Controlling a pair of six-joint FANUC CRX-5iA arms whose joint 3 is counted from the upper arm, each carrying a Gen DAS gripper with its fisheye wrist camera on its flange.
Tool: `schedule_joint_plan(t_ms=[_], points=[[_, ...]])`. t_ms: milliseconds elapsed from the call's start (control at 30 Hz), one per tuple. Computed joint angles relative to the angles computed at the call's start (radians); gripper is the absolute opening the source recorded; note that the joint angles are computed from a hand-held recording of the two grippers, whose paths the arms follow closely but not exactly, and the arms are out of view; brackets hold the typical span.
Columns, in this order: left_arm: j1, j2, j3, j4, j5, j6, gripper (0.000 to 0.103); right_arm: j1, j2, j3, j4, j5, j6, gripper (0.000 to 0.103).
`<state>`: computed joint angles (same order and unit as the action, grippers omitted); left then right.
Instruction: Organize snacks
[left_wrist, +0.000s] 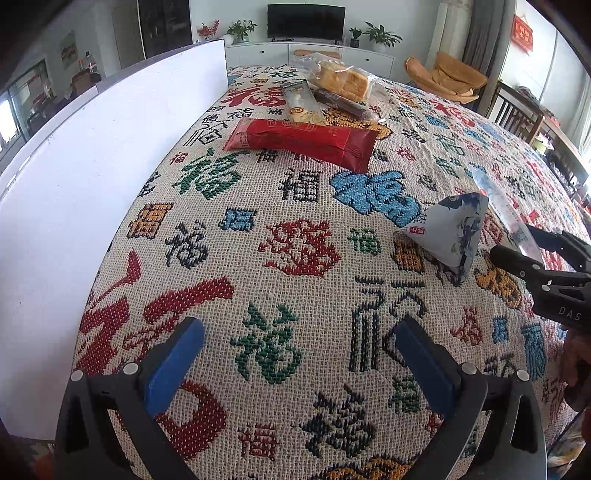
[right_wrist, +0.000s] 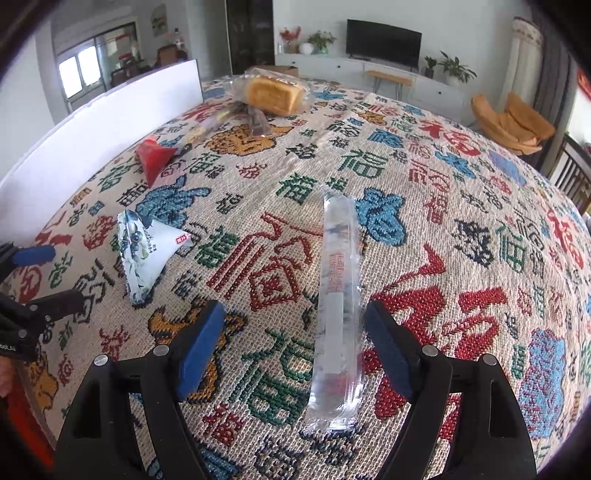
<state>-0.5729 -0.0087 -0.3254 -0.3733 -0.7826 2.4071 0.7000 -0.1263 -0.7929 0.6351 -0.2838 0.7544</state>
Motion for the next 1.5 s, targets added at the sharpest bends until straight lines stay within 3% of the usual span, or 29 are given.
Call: schedule_joint_plan(t_ms=[233,333,400,500,567,667,733,833,867,933,1000,1100,1300,1367,1433,1467,1500], points=[[0.108,-0.097,-0.151,0.203,0.194,-0.1,0.103,0.001,0.0,0.001,-0.004,-0.001,0.003,0.082],[0.192,-0.138,-0.263,0.495,0.317,-0.333,0.103,0.001,0.0,0.001,-0.006,-0.001,0.006,0.082],[0.224,-0.124,-0.273,0.64,0.341,-0.45,0.103,0.002,0.002,0.006,-0.022,-0.001,0.02,0.083],[0.252,-0.045,-0.146,0.599,0.283,-0.405,0.103,0.002,0.001,0.006,-0.021,-0.001,0.019,0.083],[0.261,0.025,-0.032,0.51,0.225,-0.314,0.103,0.002,0.001,0.006,-0.021,-0.001,0.019,0.083],[0.24,0.143,0.165,0.301,0.09,-0.09,0.103,0.002,0.001,0.005,-0.02,-0.001,0.019,0.083],[0.203,0.222,0.295,0.165,-0.042,0.017,0.103,0.002,0.001,0.006,-0.024,-0.001,0.022,0.083],[0.178,0.296,0.389,0.09,-0.144,0.042,0.101,0.003,0.001,0.007,-0.03,0.0,0.026,0.083],[0.183,0.295,0.378,0.101,-0.131,0.023,0.094,0.003,0.001,0.009,-0.035,0.0,0.03,0.083],[0.205,0.274,0.319,0.164,-0.067,-0.065,0.066,0.002,0.001,0.01,-0.041,0.001,0.034,0.083],[0.208,0.253,0.291,0.173,-0.059,-0.141,0.029,0.002,0.001,0.01,-0.042,0.001,0.034,0.083],[0.221,0.176,0.193,0.23,-0.013,-0.303,0.021,0.002,0.001,0.011,-0.042,0.001,0.035,0.083],[0.226,-0.009,-0.016,0.397,-0.025,-0.633,0.021,0.003,0.002,0.011,-0.042,0.0,0.034,0.083],[0.202,-0.058,-0.05,0.394,-0.042,-0.655,0.025,0.003,0.001,0.01,-0.041,0.0,0.034,0.083],[0.161,-0.082,-0.047,0.335,-0.064,-0.591,0.053,0.003,0.001,0.01,-0.038,0.0,0.031,0.083],[0.136,-0.087,-0.037,0.289,-0.067,-0.543,0.078,0.003,0.002,0.009,-0.032,0.0,0.027,0.083],[0.11,-0.088,-0.026,0.236,-0.063,-0.494,0.089,0.003,0.002,0.009,-0.03,-0.001,0.025,0.083]])
